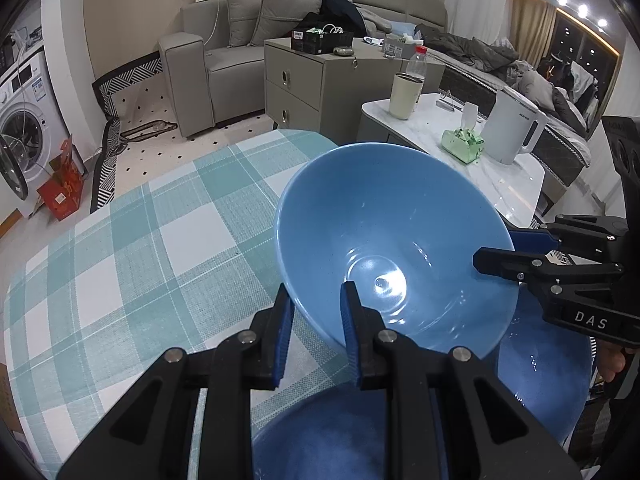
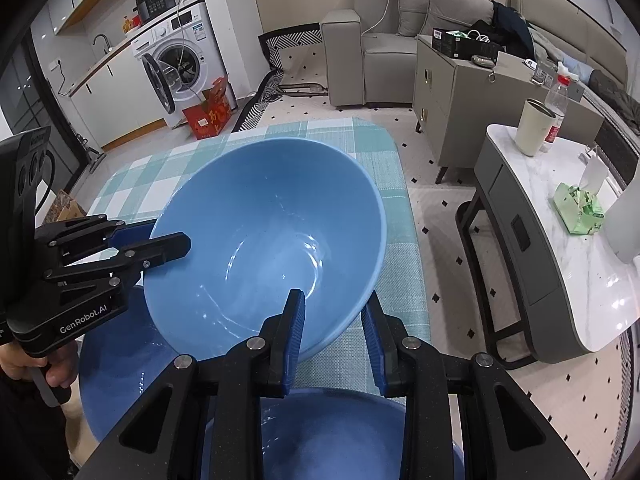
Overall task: Organize plates and bowls
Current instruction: 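Lift the blue bowl with both grippers over another blue bowl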
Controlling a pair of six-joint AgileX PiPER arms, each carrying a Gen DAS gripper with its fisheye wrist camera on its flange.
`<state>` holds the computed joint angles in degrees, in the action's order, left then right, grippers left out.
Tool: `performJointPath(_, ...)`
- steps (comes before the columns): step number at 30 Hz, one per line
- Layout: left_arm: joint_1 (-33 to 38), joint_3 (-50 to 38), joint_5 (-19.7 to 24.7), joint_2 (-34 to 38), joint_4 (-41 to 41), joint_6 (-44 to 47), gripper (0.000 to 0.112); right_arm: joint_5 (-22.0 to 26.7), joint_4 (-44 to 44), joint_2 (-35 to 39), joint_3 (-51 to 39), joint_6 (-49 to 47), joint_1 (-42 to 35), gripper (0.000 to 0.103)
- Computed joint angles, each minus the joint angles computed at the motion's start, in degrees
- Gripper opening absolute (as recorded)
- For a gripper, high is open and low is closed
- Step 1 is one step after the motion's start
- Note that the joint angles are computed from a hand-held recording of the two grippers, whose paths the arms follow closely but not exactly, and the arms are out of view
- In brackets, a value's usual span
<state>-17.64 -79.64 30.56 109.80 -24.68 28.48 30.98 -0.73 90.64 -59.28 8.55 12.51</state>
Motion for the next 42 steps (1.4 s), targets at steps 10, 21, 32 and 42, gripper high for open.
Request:
performJointPath(10, -0.1, 2.4, -0.7, -4.0, -0.5, 0.5, 0.022, 1.1, -3.5, -4.8, 1.2, 3.4, 1.4, 0.030)
performJointPath(21, 0.1, 6.6, -1.7, -10.0, -0.6, 0.7, 0.022, 3.3, -7.5, -10.2, 2.0, 8.2, 4.9, 0.030)
performJointPath(32, 0.7, 11.3, -2.5, -16.4, -1.0, 1.4, 0.022, 5.8, -12.3, -15.9, 3.5, 13.9, 9.6, 0.030)
performJointPath(42, 2.0, 15.6, -2.7, -22.3, -1.7, 2.4, 0.022, 8.6, -17.1, -19.8, 4.1, 19.9, 15.3, 0.030)
